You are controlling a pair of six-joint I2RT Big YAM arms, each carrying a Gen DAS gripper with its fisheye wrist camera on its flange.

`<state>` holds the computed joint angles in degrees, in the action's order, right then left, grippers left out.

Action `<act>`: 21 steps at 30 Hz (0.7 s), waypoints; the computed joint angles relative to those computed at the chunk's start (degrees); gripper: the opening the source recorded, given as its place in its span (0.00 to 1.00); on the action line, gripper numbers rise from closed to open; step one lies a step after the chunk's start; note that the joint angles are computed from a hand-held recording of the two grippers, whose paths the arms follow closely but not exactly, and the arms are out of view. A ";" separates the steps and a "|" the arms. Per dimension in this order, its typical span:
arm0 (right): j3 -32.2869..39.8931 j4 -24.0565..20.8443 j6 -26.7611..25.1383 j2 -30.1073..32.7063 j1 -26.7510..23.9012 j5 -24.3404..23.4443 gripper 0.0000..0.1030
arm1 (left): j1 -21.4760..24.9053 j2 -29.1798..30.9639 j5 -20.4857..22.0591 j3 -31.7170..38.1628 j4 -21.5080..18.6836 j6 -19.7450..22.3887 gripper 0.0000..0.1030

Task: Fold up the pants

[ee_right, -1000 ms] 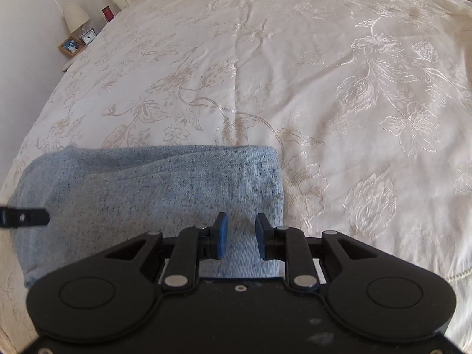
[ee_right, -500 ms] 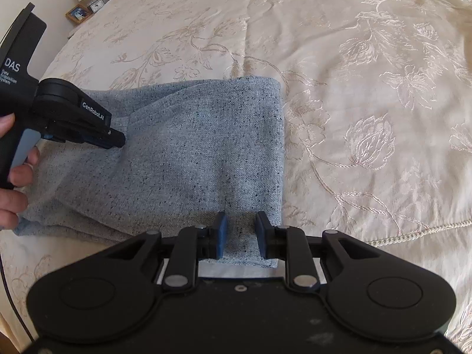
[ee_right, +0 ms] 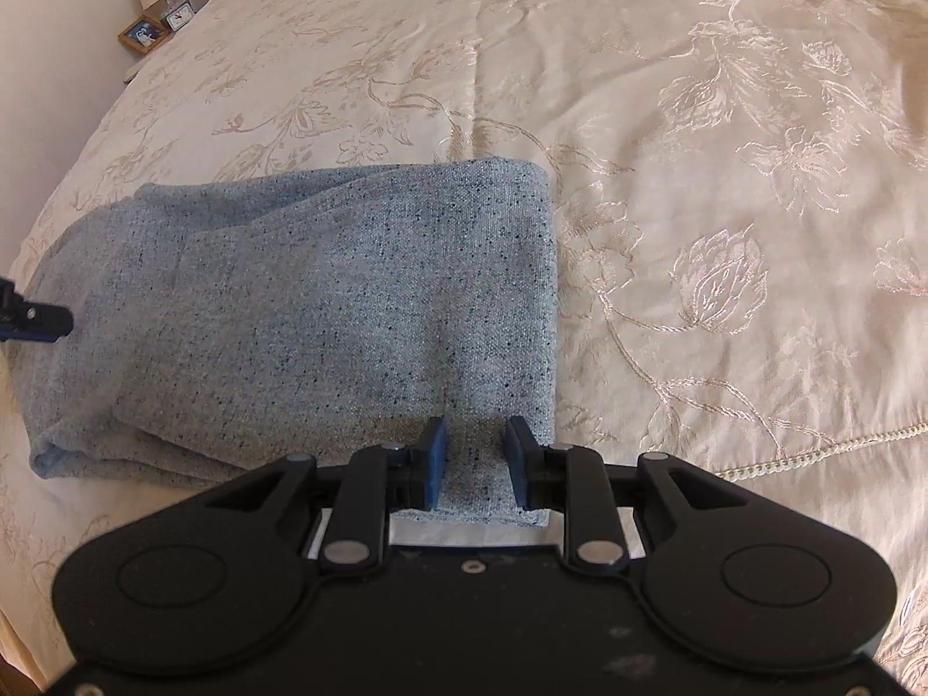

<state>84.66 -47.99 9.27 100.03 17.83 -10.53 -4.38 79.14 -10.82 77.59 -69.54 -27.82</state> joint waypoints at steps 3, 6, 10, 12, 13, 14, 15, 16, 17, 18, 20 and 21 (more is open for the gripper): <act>-0.33 0.74 1.86 -1.36 0.58 1.94 0.25 | 3.92 -1.84 0.34 -1.50 0.05 1.04 0.23; -0.85 1.70 4.23 -2.71 1.42 3.44 0.25 | 8.24 -2.73 0.83 -2.64 0.95 2.44 0.24; -0.44 1.16 6.78 -3.33 3.47 5.56 0.25 | 14.14 -2.47 2.83 -3.35 2.85 4.79 0.23; -0.06 0.68 7.59 -3.40 4.70 6.56 0.25 | 16.98 -2.24 3.69 -3.52 3.90 6.00 0.23; 0.21 0.45 8.04 -3.39 5.51 7.04 0.25 | 18.30 -2.05 4.08 -3.56 4.44 6.57 0.24; 0.43 0.25 8.39 -3.41 6.24 7.45 0.25 | 19.76 -1.85 4.55 -3.59 4.92 7.14 0.23; 0.66 0.02 8.75 -3.43 7.04 7.92 0.25 | 21.14 -1.60 5.12 -3.56 5.33 7.55 0.23; 0.98 -0.21 9.07 -3.34 7.93 8.52 0.25 | 22.57 -1.15 5.96 -3.50 5.76 7.87 0.23; 1.32 -0.36 9.31 -3.23 8.70 9.07 0.25 | 23.94 -0.67 7.05 -3.45 5.94 8.01 0.24; 1.67 -0.42 9.61 -3.11 9.49 9.61 0.25 | 25.26 -0.19 8.38 -3.43 6.01 8.12 0.23; 2.65 -0.58 10.40 -2.70 11.13 10.53 0.25 | 27.69 0.91 11.19 -3.62 6.23 8.32 0.23; 3.18 -0.73 10.91 -2.45 11.86 10.88 0.25 | 28.84 1.71 12.33 -3.69 6.30 8.33 0.23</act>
